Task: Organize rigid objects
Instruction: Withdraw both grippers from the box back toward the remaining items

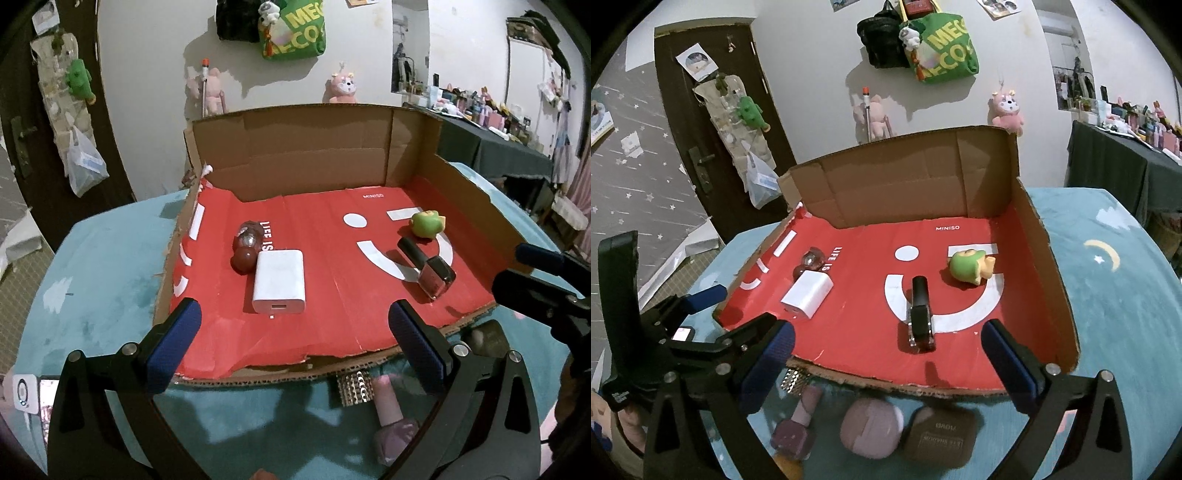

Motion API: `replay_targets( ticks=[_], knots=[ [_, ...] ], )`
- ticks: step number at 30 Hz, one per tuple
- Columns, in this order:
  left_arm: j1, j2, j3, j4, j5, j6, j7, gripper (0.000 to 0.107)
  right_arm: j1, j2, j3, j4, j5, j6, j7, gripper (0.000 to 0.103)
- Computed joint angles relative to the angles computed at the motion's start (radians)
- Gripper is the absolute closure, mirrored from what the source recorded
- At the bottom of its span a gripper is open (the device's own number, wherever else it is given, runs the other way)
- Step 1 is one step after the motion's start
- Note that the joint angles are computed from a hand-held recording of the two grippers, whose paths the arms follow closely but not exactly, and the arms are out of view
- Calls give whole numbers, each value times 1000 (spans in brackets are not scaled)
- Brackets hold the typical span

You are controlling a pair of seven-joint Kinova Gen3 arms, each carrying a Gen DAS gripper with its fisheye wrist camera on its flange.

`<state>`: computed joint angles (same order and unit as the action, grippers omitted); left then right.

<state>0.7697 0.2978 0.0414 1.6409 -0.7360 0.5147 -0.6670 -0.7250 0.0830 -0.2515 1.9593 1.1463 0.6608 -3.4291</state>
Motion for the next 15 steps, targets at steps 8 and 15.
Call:
replay_targets(
  ticks=[8, 15],
  knots=[
    [1, -46, 31, 44, -18, 6, 22, 4, -32, -29, -40, 14, 10, 64, -24, 0],
    [7, -79, 57, 78, -49, 18, 59, 4, -49, -58, -74, 32, 20, 117, -59, 0]
  ],
)
